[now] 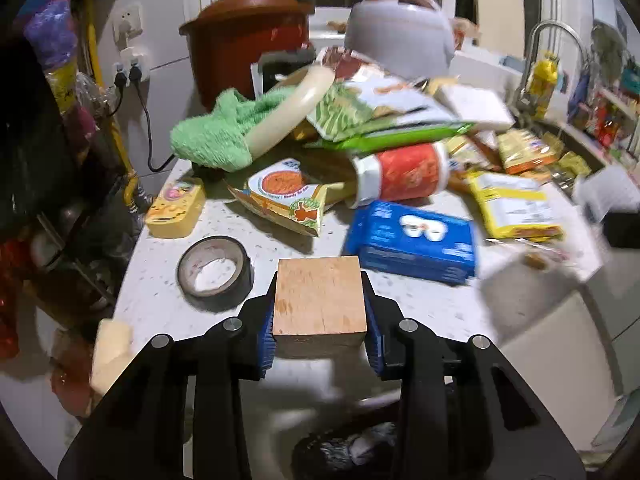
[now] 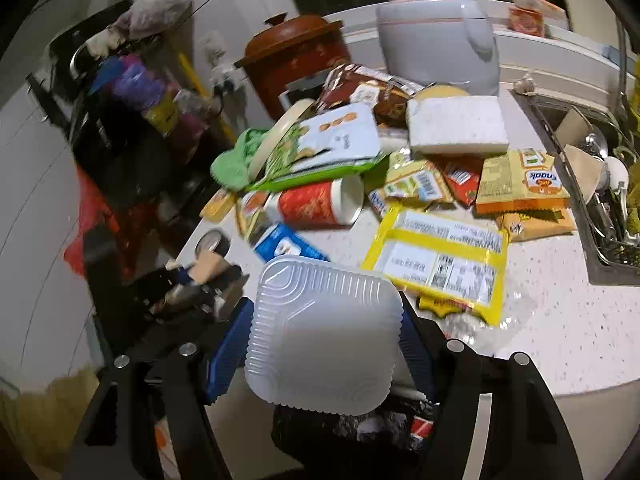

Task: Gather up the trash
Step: 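Grasp the clear plastic container with the right tool while the left tool grasps the tan square block, then lower container and block into the black trash bag and open both tools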

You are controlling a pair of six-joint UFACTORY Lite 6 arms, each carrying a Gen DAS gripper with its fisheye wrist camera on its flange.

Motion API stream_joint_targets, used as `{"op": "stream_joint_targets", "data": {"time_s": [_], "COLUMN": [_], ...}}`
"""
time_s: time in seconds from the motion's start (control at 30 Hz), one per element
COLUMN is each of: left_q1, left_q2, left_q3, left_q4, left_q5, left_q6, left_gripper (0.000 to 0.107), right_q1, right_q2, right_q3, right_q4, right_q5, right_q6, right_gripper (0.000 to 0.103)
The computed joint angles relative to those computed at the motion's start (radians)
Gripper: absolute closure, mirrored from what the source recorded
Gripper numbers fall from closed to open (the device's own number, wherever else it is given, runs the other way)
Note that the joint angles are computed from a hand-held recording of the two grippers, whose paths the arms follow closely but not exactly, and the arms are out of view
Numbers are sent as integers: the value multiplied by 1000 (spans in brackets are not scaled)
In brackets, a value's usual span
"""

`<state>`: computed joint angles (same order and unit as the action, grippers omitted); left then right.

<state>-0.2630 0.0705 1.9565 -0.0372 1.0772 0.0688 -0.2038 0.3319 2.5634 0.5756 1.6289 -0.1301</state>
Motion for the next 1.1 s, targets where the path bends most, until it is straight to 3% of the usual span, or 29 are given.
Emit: {"op": "stream_joint_targets", "data": {"time_s": [0.17, 0.3, 0.4, 0.53, 0.6, 0.67, 0.77, 1.0, 1.1], "left_q1": [19, -25, -72, -132, -166, -171, -165, -93, -64], "left_q2": [-171, -352, -454, -490, -466, -420, -380, -378, -433], "left_q3": [-84, -408, -688, -996, -1087, -1134, -1173, -1191, -1134], "left_q4": [-119, -136, -139, -141, -103, -74, -24, -21, -36], "left_q5": [138, 187, 137, 5, -78, -131, -169, -150, -98], "left_q6": [97, 121, 113, 57, -11, -70, -131, -141, -135], "left_gripper": [72, 72, 72, 72, 71, 46, 31, 31, 31], "right_q1": [5, 45, 96, 160, 181, 215, 245, 204, 182], "right_q2": [-288, -488, -594, -696, -706, -684, -654, -616, -650], "right_q3": [-478, -897, -1211, -1574, -1684, -1750, -1802, -1741, -1637], "right_q4": [-4, -87, -184, -271, -302, -361, -423, -413, -349], "right_q5": [-43, -116, -213, -423, -523, -607, -688, -662, -562], "right_q6": [-162, -234, -243, -223, -198, -145, -98, -136, -169], "right_gripper": [34, 34, 34, 33, 25, 7, 7, 6, 8]}}
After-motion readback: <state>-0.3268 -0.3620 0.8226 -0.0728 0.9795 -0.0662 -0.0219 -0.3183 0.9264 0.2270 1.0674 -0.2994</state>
